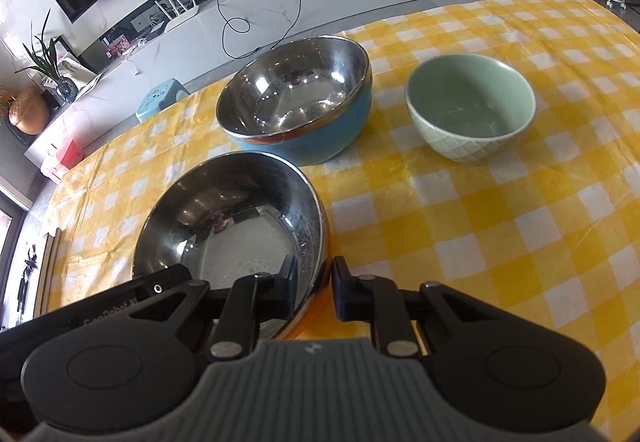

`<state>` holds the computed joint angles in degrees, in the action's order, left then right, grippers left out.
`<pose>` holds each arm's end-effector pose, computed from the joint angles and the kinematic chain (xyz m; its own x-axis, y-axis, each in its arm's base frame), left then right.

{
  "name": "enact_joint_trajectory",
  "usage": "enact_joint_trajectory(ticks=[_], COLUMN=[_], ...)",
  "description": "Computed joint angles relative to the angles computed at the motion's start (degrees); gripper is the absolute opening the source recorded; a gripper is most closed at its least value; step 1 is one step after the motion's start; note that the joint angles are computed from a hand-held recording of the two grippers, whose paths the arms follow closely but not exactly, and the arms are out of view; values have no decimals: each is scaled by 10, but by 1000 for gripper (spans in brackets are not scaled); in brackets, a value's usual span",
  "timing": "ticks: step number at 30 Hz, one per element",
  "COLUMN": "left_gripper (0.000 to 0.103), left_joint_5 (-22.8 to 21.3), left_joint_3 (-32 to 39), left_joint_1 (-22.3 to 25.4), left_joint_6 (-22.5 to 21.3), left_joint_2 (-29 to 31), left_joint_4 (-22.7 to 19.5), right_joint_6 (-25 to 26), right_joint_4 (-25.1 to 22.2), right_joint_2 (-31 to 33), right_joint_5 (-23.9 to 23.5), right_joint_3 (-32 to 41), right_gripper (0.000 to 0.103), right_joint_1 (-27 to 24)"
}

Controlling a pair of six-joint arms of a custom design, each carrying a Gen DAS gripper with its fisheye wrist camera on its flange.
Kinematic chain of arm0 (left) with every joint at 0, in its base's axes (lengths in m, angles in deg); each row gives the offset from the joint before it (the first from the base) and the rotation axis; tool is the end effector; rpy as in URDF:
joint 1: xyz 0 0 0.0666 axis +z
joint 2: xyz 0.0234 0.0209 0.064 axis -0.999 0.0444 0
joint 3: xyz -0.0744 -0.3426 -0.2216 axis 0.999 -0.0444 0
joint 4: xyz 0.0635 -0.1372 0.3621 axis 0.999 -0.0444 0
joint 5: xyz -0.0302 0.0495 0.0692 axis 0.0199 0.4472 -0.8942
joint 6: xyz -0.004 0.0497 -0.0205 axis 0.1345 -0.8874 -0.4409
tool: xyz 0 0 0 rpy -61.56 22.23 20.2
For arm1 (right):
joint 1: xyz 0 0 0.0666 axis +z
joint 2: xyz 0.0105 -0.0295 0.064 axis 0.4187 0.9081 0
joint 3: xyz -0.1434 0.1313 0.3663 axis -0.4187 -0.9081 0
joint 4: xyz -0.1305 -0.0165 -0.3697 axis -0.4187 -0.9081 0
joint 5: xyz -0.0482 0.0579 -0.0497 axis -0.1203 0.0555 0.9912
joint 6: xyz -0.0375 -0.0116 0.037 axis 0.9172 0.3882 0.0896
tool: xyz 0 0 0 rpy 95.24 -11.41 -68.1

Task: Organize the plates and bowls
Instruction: 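Lift the orange bowl with the left gripper and lower it beside the plate stack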

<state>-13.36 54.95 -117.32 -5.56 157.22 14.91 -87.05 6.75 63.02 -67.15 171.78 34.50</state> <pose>0.6044 -0.3313 0.4298 -0.6745 -0.4749 -0.5653 -0.4486 0.8717 -0.1970 0.6966 0.1314 0.3849 -0.8415 -0.0965 -0.5316 -0.2991 0.9026 0.3096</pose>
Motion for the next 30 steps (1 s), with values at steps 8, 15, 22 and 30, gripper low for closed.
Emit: enact_joint_trajectory(ticks=[8,15,22,30], left_gripper=[14,14,15,15], left_joint_5=[-10,-21,-24,-19], left_joint_3=[-8,-16,-22,-9], left_joint_1=[-21,-52,-85,-113], left_joint_6=[30,71,104,117], left_joint_2=[-19,-34,-42,-31], left_joint_4=[-5,-20,-31,-36], right_joint_6=[2,9,20,23], right_joint_4=[-6,-7,-20,-24], right_joint_2=[-24,-64,-97,-128], right_joint_5=[-21,-43,-66,-78], right_joint_3=[-21,-70,-113,-158], right_gripper=[13,10,9,7], right_joint_1=[-15,-39,-69,-103])
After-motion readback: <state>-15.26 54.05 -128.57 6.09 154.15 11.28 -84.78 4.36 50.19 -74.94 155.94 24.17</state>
